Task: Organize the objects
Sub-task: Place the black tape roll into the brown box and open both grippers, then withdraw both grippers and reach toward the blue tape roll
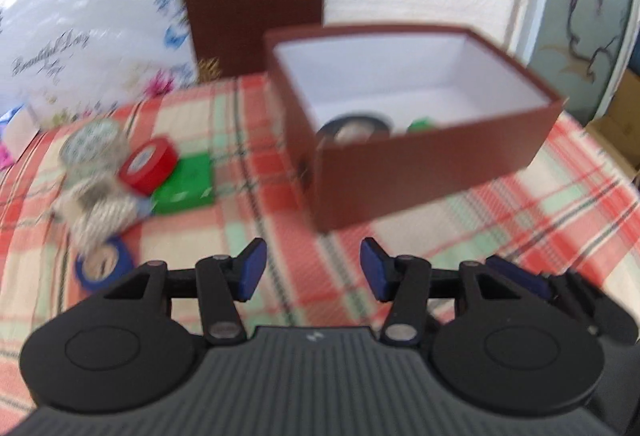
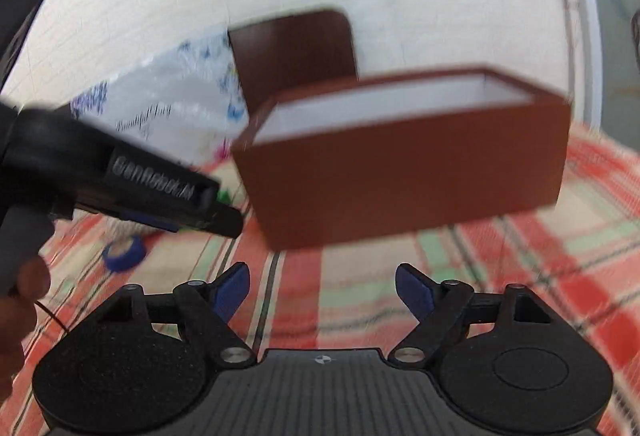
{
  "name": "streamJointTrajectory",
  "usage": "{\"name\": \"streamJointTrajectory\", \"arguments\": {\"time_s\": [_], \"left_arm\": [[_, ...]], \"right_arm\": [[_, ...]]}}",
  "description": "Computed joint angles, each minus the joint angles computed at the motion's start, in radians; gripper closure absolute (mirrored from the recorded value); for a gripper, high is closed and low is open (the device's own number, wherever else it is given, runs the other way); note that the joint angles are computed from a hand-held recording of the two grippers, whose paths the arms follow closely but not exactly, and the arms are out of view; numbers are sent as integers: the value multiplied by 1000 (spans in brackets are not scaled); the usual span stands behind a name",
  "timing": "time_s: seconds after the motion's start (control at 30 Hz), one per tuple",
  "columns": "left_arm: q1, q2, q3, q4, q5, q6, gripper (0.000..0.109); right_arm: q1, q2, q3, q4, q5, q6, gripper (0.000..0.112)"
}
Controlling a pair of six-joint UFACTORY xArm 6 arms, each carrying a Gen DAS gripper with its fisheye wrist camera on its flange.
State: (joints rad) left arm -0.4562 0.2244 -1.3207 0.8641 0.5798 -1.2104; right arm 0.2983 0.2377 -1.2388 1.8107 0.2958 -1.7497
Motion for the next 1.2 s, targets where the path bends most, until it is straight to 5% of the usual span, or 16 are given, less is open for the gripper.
{"name": "streamJointTrajectory", "arguments": {"time_s": [0.13, 0.37, 0.93, 1.1, 1.2], "left_arm": [[0, -57, 105, 16, 81, -53, 54], [51, -164, 283, 49, 72, -153, 53], [120, -278, 457, 304, -15, -352, 46], [201, -354, 548, 392, 38, -468, 45], [268, -404, 614, 458, 101, -570, 31]], "right_arm": [[24, -35, 73, -150, 7, 145, 46], [42, -65, 115, -335, 52, 246, 58], [180, -73, 136, -321, -69, 151, 56], [204, -53, 114, -346, -48, 130, 55], [235, 8, 40, -366, -27, 137, 54]]}}
